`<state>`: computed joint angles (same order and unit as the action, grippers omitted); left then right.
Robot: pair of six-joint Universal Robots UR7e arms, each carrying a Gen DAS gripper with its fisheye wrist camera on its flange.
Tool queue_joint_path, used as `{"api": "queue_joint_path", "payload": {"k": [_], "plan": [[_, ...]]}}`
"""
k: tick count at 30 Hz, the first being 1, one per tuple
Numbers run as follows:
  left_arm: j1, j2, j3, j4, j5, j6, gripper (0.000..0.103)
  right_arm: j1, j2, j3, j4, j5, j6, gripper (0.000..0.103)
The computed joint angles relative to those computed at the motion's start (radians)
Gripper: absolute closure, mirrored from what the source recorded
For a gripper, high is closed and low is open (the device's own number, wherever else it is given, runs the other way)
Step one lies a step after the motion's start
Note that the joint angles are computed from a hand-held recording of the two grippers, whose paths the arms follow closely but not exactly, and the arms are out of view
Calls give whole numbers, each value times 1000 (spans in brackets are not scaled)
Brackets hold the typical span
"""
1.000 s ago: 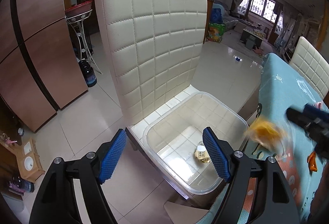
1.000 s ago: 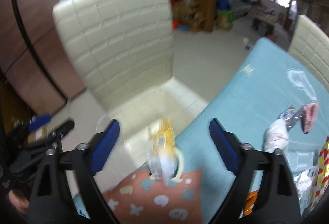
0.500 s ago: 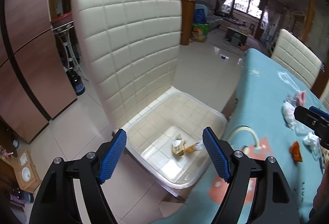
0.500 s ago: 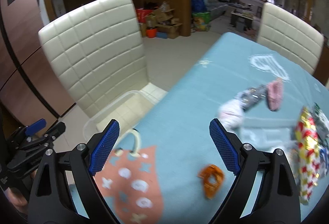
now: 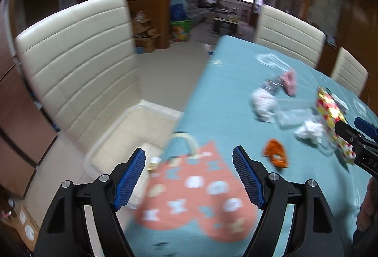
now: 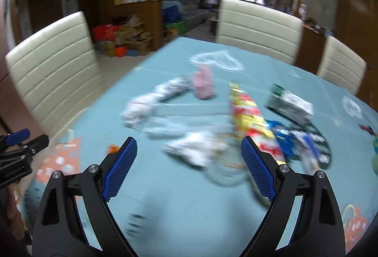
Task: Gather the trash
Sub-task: 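Grasp the orange wrapper with the left tool while the right tool grasps the red-white checkered wrapper, then carry both wrappers over the clear bin and open both tools to drop them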
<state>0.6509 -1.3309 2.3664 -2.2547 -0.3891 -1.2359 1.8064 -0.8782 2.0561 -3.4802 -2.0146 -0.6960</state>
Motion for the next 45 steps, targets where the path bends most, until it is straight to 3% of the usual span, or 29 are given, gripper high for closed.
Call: {"api": "queue_joint_path", "payload": {"k": [4, 8, 13, 17, 19, 21, 23, 24, 25, 29, 37, 45], "plan": [[13, 119, -46, -187, -44, 171, 28, -59, -44, 0, 18, -13, 9, 25], [32, 218, -108, -266, -76, 280, 28, -115, -81, -1, 84, -8, 51, 37], [72, 294, -173, -316, -125, 357, 28, -158, -88, -6, 121, -9, 54, 45], [92, 334, -215, -260, -144, 345, 28, -184, -86, -22, 173, 1, 70, 66], [103, 341, -219, -266, -164, 354, 28, -195, -92, -22, 201, 17, 88, 71], [105, 342, -215, -273, -164, 353, 32, -198, -89, -18, 184, 25, 84, 74], [101, 338, -207, -271, -157, 349, 53, -196, -89, -11, 170, 32, 71, 78], [98, 337, -205, -267, -156, 351, 61, -193, -89, -7, 161, 33, 67, 79], [96, 332, -203, -266, -158, 354, 78, -190, -90, -4, 154, 37, 63, 80], [80, 316, -174, -312, -146, 375, 87, -172, -99, 22, 113, 60, 27, 81], [34, 254, -102, -345, -97, 357, 87, -112, -105, 73, 62, 102, -35, 81], [13, 128, -29, -196, -41, 185, 87, -44, -59, 61, 123, 102, -49, 81]]}}
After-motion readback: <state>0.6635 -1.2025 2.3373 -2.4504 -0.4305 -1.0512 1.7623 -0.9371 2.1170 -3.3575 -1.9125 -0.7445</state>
